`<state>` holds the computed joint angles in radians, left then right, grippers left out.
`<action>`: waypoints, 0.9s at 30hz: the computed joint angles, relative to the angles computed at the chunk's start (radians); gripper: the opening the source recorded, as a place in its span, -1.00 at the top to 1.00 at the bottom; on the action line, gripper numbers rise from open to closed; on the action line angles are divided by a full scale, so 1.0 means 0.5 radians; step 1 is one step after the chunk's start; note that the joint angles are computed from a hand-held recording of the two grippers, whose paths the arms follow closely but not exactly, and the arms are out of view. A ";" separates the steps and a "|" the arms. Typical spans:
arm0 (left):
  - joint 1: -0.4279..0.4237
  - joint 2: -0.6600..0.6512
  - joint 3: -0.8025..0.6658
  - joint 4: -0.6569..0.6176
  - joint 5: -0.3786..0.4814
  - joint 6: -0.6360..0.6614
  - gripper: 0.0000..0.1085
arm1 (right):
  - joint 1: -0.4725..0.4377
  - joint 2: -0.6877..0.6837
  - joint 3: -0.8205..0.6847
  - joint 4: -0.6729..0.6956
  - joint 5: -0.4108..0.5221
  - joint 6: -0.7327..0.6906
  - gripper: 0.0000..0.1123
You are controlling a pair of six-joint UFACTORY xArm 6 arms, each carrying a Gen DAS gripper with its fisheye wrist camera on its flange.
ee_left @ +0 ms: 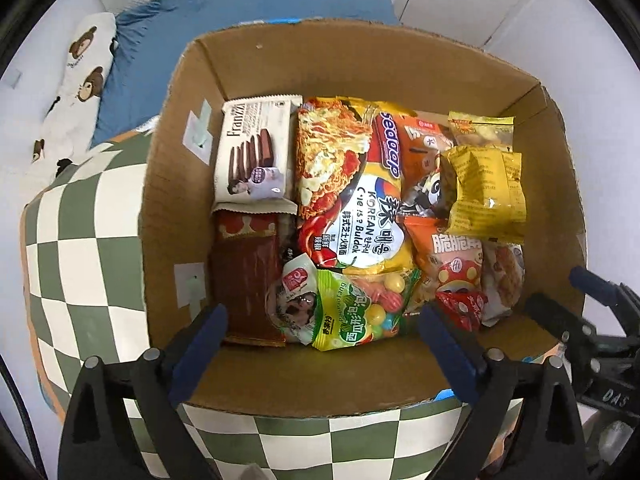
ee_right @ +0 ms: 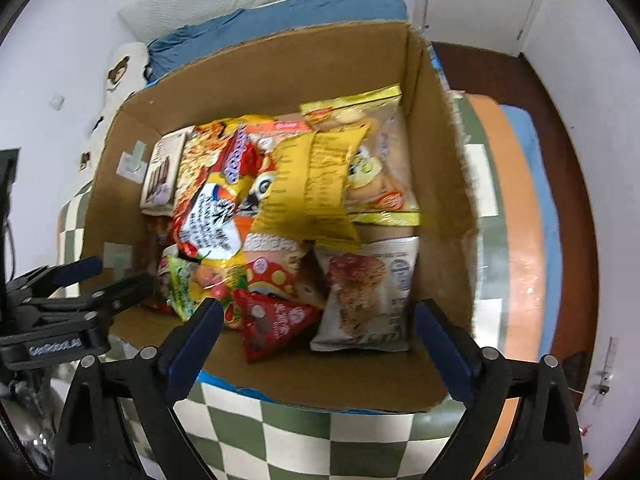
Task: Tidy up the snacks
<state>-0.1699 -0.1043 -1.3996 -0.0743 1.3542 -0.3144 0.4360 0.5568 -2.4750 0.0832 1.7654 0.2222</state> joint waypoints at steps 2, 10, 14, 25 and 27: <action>-0.018 -0.020 0.010 0.046 -0.020 -0.034 -0.82 | 0.009 -0.028 0.036 -0.054 -0.035 0.010 -0.75; -0.050 -0.168 0.076 0.136 -0.091 -0.151 -0.82 | 0.012 -0.140 0.137 -0.099 -0.132 0.024 -0.75; -0.104 -0.295 0.126 0.260 -0.157 -0.240 -0.82 | 0.031 -0.286 0.302 -0.132 -0.252 0.033 -0.75; -0.413 -0.819 0.323 0.672 -0.221 -0.613 -0.82 | 0.155 -1.026 1.050 -0.369 -0.674 0.123 -0.78; -0.496 -0.901 0.334 0.762 -0.177 -0.693 -0.82 | 0.175 -1.153 1.142 -0.379 -0.702 0.145 -0.78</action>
